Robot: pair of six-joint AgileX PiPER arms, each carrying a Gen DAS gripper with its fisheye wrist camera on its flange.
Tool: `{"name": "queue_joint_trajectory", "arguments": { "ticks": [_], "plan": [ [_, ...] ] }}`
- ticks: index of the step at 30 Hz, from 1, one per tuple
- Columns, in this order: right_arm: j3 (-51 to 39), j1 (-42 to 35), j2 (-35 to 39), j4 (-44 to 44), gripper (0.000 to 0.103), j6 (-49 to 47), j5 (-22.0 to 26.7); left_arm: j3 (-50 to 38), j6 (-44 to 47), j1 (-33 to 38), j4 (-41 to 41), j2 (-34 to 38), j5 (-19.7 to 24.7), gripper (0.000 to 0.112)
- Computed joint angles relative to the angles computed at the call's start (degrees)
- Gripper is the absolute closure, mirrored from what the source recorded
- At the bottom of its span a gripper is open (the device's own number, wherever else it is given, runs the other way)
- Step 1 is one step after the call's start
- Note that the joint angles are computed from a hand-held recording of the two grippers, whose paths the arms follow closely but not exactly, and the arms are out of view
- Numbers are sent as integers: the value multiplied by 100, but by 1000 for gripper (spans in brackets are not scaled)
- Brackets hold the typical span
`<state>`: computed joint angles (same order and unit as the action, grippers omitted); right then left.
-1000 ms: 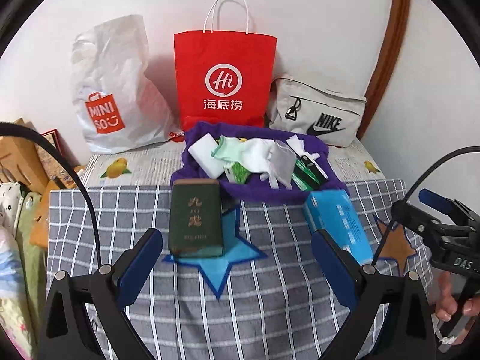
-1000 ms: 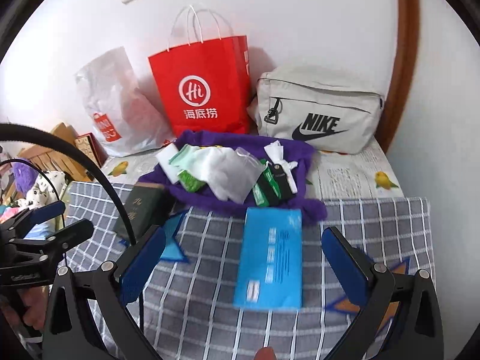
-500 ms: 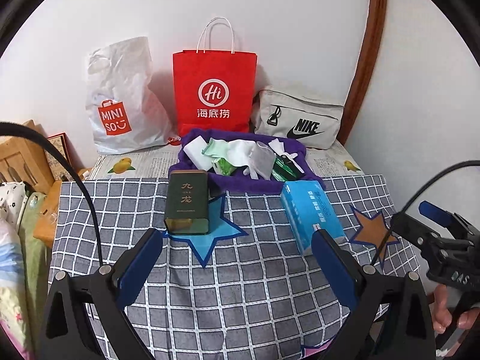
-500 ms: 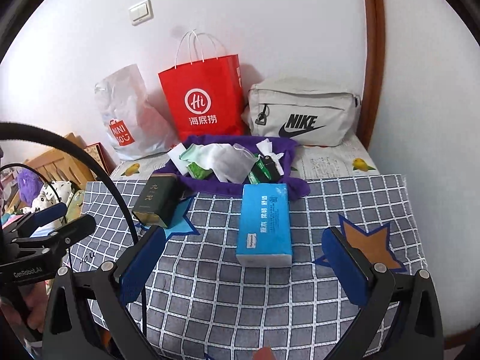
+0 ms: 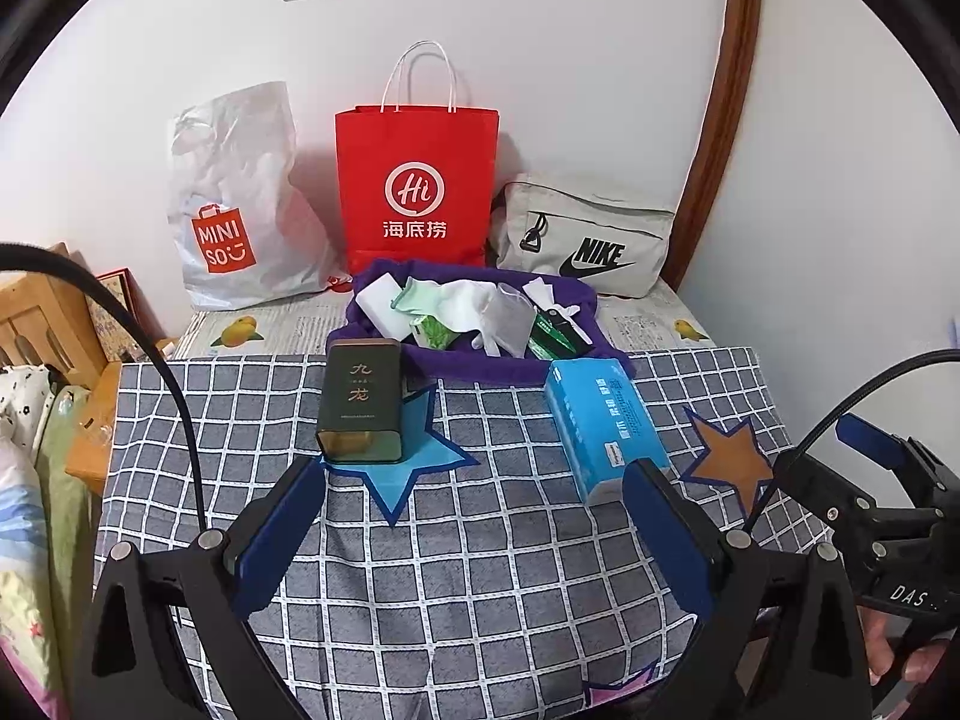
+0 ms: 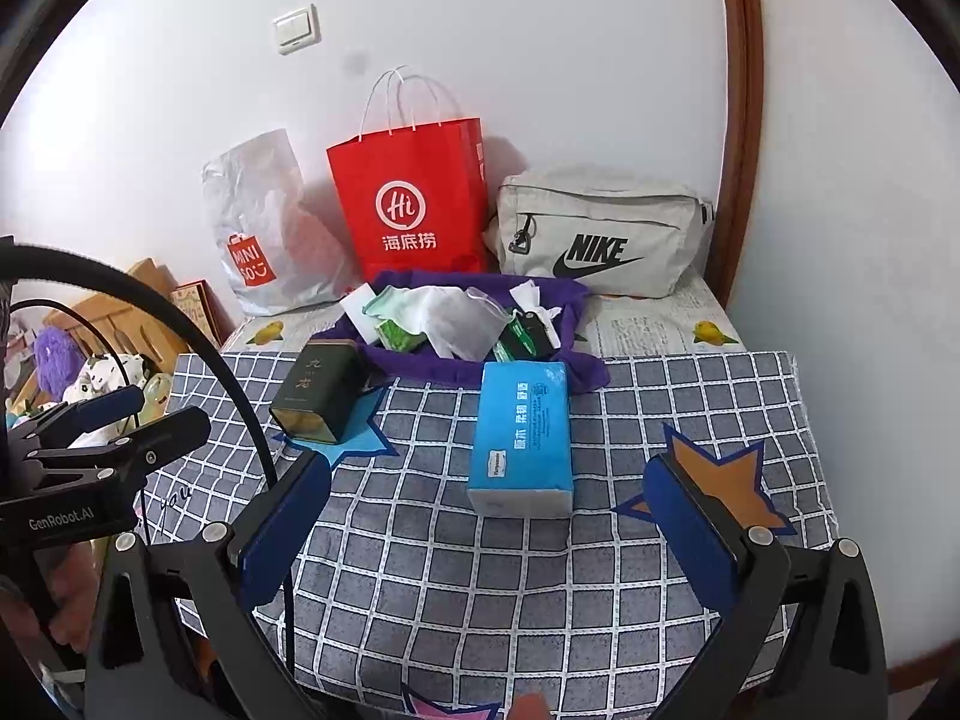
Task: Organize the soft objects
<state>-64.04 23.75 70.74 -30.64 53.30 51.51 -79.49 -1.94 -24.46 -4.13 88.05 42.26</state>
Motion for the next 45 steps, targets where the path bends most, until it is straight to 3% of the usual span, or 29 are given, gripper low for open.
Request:
{"name": "queue_joint_trajectory", "arguments": {
  "ticks": [45],
  "plan": [
    [-111, 311, 33, -192, 1, 99, 139, 35, 100, 157, -114, -114, 36, 12]
  ]
}}
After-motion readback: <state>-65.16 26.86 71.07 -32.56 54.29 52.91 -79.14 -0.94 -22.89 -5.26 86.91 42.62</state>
